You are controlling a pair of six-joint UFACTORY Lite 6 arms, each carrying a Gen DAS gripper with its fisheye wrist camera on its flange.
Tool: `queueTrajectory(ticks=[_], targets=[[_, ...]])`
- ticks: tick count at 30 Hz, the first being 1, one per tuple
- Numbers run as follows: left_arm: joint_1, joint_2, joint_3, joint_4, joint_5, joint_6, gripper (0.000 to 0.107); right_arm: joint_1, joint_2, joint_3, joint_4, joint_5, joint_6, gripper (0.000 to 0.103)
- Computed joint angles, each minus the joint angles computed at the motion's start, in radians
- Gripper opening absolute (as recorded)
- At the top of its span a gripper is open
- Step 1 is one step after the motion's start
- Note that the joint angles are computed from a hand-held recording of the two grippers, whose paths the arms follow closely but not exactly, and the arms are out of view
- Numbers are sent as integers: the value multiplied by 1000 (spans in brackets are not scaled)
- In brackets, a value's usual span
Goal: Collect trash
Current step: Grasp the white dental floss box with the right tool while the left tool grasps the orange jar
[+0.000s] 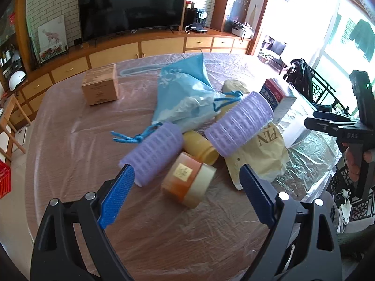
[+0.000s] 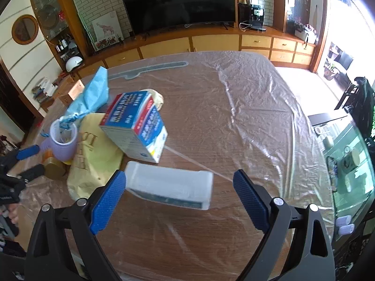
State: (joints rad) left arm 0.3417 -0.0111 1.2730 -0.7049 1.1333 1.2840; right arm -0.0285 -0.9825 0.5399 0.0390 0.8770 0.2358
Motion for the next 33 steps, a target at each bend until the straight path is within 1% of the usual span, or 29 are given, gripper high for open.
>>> queueTrajectory(ticks=[3, 4, 7, 10, 18, 21, 26, 27, 28, 31, 33], targets=[[-27, -15, -31, 2, -29, -3, 92, 26, 5, -4, -15, -2, 33, 91], [-33, -24, -42, 5, -37, 0, 90, 56, 7, -15, -38, -6, 74, 91], [-48, -50, -75, 9, -61, 3, 89, 75, 1, -34, -30, -11, 104, 91], [-66, -84, -120, 12, -91, 7, 89, 151, 6, -53, -86, -23, 203, 91], [-84, -107, -163, 18, -124, 9, 89, 206, 18, -80, -137, -40, 306, 91], [-93, -105, -170, 31, -132, 6, 82, 217, 25, -89, -154, -47, 353, 91], [-109, -100, -188, 51, -150, -6, 71, 223, 37, -104, -164, -65, 386, 85], [-112, -98, -189, 54, -149, -9, 66, 226, 34, -105, -169, -65, 390, 85], [-112, -90, -183, 57, -142, -14, 58, 227, 31, -105, -165, -66, 386, 85], [-111, -65, -166, 67, -130, -33, 44, 181, 7, -108, -103, -72, 305, 85], [-106, -53, -156, 70, -117, -39, 39, 168, -6, -108, -84, -72, 277, 84]])
